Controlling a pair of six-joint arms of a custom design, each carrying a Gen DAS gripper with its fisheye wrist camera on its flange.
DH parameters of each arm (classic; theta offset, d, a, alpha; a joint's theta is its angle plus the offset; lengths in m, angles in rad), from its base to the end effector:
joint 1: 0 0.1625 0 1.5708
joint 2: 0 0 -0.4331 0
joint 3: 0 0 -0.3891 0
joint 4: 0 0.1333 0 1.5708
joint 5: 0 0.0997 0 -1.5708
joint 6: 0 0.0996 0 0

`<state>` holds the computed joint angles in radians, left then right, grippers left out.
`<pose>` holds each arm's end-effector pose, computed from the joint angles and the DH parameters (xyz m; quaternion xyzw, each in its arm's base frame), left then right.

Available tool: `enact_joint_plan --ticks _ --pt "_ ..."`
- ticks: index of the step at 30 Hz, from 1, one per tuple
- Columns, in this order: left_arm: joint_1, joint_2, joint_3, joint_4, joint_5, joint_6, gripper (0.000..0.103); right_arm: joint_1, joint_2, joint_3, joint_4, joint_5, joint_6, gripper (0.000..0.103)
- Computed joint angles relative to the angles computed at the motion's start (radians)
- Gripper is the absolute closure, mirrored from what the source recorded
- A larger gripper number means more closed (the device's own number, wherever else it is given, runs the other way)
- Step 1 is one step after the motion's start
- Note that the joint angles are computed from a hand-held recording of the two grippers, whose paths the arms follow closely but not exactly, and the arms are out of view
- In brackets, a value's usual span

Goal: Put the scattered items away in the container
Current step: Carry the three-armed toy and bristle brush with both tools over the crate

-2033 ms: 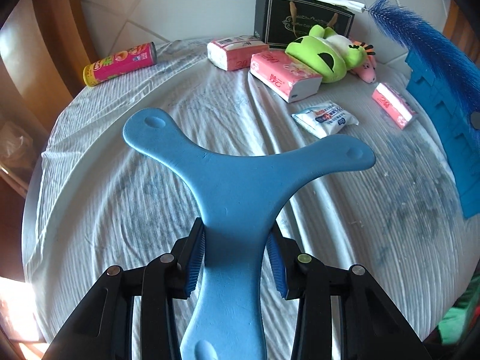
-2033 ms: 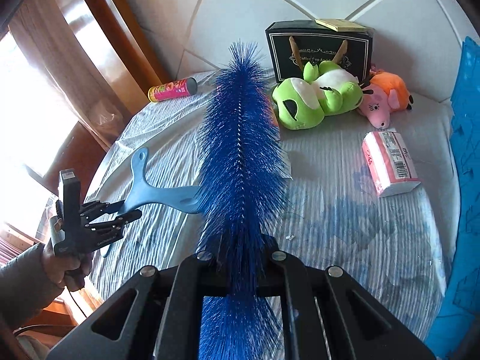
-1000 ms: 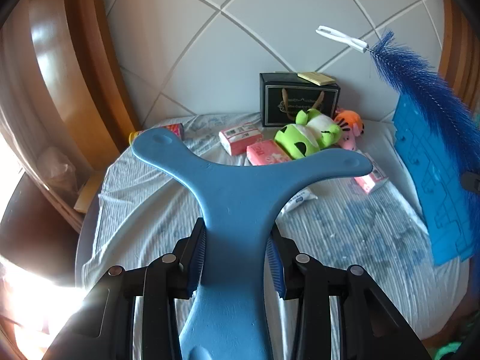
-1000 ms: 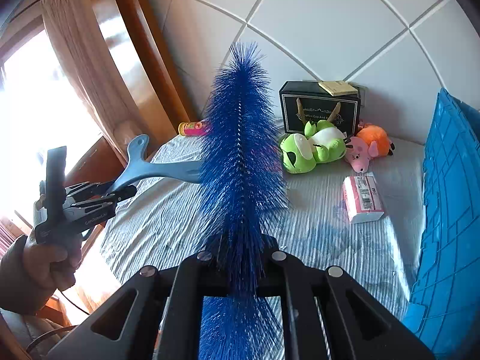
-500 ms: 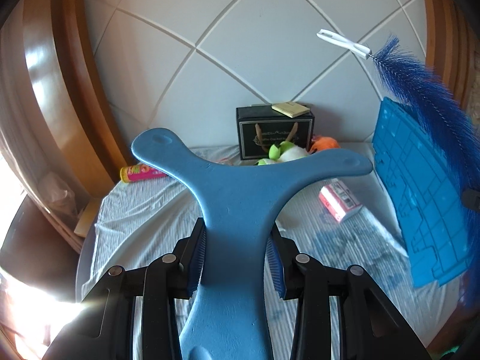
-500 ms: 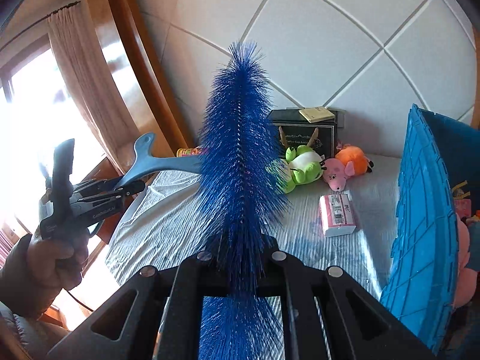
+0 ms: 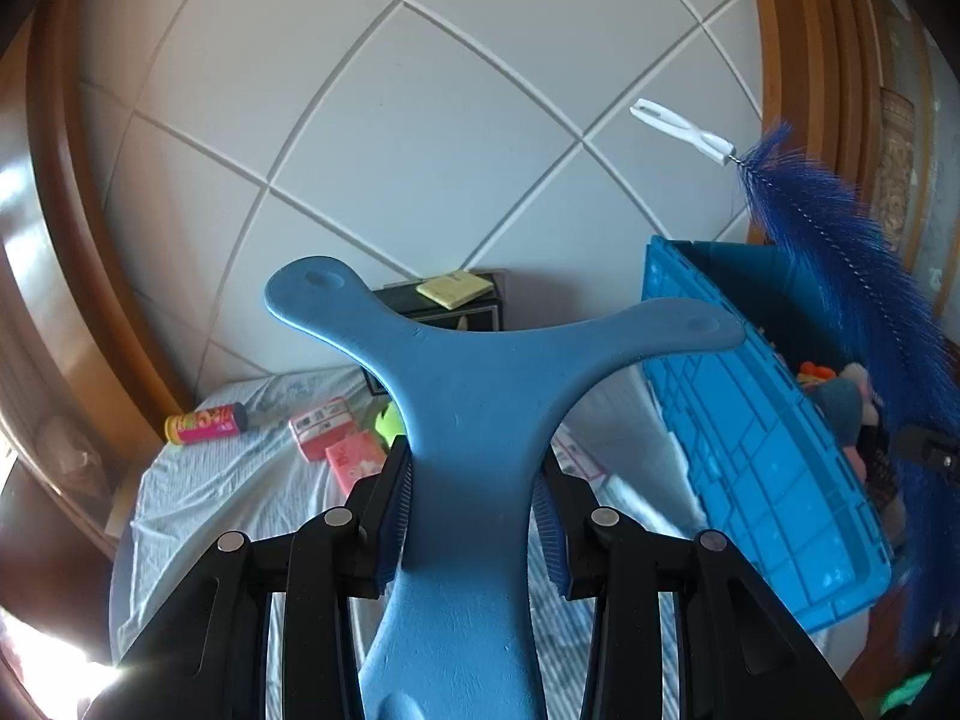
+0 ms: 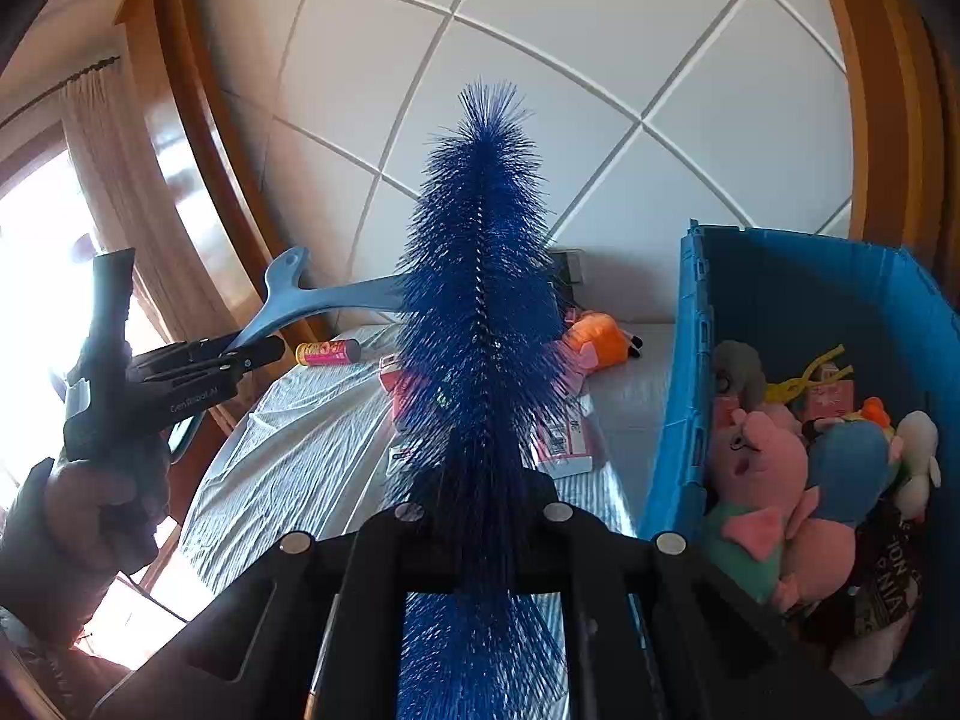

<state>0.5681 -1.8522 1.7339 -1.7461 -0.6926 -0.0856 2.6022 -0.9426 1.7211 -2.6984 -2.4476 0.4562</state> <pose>-0.2073 -0.3814 0.5925 0.3406 0.8304 -0.3310 0.2913 0.5843 -0.2836 0.2139 0.1822 -0.8760 0.3988 0.2012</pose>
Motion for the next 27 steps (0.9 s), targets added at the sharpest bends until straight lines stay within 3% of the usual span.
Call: enact_joint_plan --ticks 5,13,22,27 --pt "-0.070 0.037 0.033 -0.040 -0.031 -0.030 0.067 -0.001 -0.089 0.067 0.041 -0.049 0.046 0.094" --pt "-0.163 0.091 0.076 -0.086 -0.075 -0.058 0.067 0.025 -0.231 0.138 0.210 -0.163 0.207 0.094" --pt "-0.207 0.184 0.104 -0.198 -0.137 -0.021 0.067 0.027 -0.363 0.168 0.504 -0.271 0.401 0.094" --pt "-0.221 0.245 0.107 -0.251 -0.170 -0.002 0.067 0.000 -0.424 0.186 0.592 -0.295 0.433 0.094"
